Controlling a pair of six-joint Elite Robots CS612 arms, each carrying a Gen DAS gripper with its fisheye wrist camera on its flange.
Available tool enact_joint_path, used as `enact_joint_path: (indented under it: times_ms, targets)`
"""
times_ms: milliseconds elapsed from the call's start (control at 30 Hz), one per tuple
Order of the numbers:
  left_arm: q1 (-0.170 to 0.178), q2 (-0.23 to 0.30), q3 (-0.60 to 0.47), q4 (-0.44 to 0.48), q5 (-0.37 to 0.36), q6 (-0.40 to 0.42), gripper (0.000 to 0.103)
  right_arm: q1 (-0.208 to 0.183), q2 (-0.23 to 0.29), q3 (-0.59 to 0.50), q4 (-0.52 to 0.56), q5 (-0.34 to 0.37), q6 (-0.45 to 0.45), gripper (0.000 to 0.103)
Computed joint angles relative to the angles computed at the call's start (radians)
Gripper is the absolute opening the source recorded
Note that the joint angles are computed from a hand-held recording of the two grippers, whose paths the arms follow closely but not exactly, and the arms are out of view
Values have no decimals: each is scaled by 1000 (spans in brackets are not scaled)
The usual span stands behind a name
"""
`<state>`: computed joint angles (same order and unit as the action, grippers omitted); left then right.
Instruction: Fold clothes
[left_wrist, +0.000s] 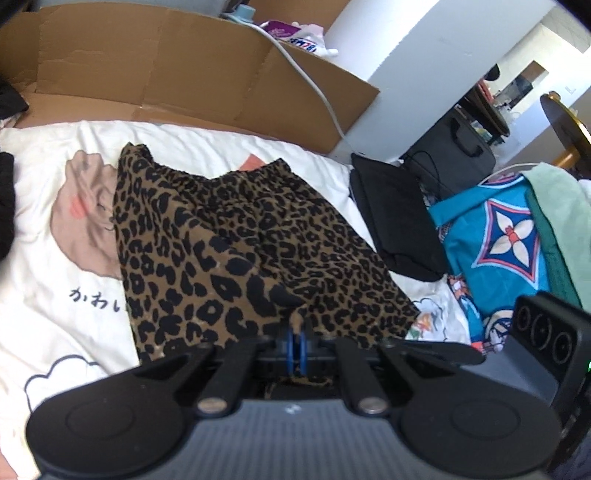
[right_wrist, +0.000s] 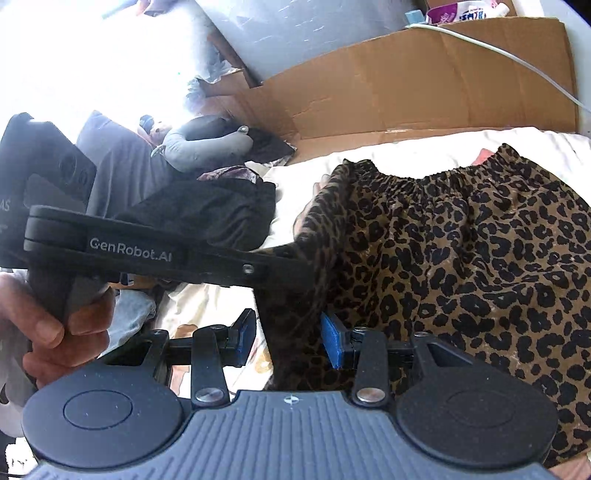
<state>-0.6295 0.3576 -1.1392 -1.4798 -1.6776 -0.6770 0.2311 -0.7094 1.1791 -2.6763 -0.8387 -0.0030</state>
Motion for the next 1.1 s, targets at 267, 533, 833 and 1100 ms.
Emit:
enact_joint_path:
  times_ms: [267, 533, 833, 1100]
  targets:
    - [-5, -18, 40, -29, -59, 2, 4, 10, 2, -11, -17, -71, 15, 44]
    - [-9, -31, 79, -79, -99, -27, 5, 0, 4, 11, -70, -98, 60, 5]
    - [-21, -28, 63, -92, -56, -7, 15, -32, -5, 44, -97, -137, 137, 3]
    - [-29, -12, 36, 29, 24, -33, 15, -60, -1, 43, -112, -182, 164, 3]
